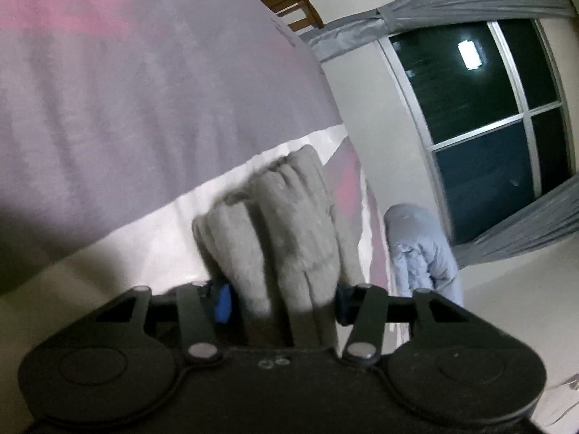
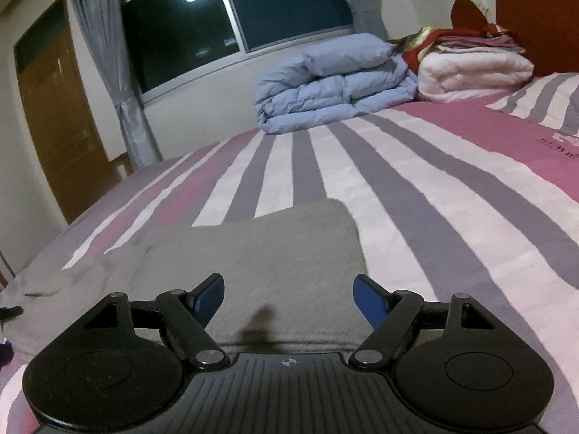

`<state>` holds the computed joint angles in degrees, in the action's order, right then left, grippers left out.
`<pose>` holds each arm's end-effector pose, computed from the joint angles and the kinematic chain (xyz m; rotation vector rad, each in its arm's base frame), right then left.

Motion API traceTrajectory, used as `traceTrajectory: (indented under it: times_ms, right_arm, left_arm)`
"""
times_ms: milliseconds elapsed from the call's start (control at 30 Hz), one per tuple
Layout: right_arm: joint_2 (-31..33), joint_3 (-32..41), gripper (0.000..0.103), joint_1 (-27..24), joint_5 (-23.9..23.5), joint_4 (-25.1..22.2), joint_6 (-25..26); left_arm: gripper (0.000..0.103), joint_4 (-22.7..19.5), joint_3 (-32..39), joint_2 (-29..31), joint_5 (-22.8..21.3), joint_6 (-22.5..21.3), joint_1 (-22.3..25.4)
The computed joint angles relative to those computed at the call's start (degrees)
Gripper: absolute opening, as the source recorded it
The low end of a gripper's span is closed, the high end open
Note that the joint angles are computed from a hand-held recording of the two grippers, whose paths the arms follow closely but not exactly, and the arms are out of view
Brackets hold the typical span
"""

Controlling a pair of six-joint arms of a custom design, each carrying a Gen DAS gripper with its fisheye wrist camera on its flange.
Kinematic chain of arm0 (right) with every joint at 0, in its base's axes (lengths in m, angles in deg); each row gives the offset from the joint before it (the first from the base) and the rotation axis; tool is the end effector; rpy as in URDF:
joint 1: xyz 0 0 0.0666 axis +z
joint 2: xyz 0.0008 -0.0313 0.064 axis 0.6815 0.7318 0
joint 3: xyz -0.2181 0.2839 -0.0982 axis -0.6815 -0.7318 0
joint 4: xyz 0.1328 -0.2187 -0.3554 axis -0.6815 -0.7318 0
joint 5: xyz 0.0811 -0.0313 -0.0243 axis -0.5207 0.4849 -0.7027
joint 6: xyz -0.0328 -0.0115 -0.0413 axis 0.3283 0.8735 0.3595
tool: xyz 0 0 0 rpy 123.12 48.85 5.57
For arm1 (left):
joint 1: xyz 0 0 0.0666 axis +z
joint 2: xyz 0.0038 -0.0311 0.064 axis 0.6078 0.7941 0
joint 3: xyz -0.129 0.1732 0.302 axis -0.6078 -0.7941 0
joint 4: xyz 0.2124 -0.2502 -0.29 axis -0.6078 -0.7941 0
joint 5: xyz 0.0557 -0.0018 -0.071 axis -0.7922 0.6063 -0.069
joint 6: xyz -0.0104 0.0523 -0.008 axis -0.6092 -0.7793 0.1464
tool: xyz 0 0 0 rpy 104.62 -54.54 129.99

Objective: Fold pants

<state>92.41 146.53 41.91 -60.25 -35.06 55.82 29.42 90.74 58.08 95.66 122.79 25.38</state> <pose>0.4691 -0.0086 0.4300 0.3924 1.9998 0.2355 0.6768 -0.1538 0.3513 -0.7717 2.0036 -1.0601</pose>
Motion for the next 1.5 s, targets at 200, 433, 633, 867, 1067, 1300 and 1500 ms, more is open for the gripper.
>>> traceTrajectory:
  times_ms: [200,433,633,867,1067,1300,1500]
  right_arm:
    - [0.5,0.6,0.078,-1.0,0.1,-1.0,-2.3]
    - [0.0,1.0,0.078,-3.2,-1.1,-2.1,-6.1]
    - [1.4,4.1,0.078,-6.4,-4.1,-4.4,-9.9]
    - [1.4,6.0,0.078,-11.3,-9.0,-5.0,-11.6]
    - [2.4,7.0,0.078,-15.2,-10.6,-9.4,-11.8]
    - [2.2,6.2,0.078,-18.3,-8.2,-10.9,-7.2]
    - [2.2,5.9,0.078,-19.6,-9.1,-10.9,-6.9]
  left_arm:
    - [0.032,0.4,4.2,3.6,2.3,-1.0,0.3]
    - [0.026,1.1,2.3,-1.4,-8.2,-15.9,-3.9]
    - [0.026,-1.7,9.4,-0.6,-11.5,-23.9,-9.6]
    - [0.026,-8.3,22.6,6.3,-13.2,-28.8,-15.6]
    - [0.026,-18.4,38.3,16.6,-12.9,-33.5,-20.4]
    - [0.026,-27.9,51.5,25.4,-16.4,-40.2,-25.8]
    - [0.026,-31.8,54.7,27.9,-17.7,-44.6,-28.9]
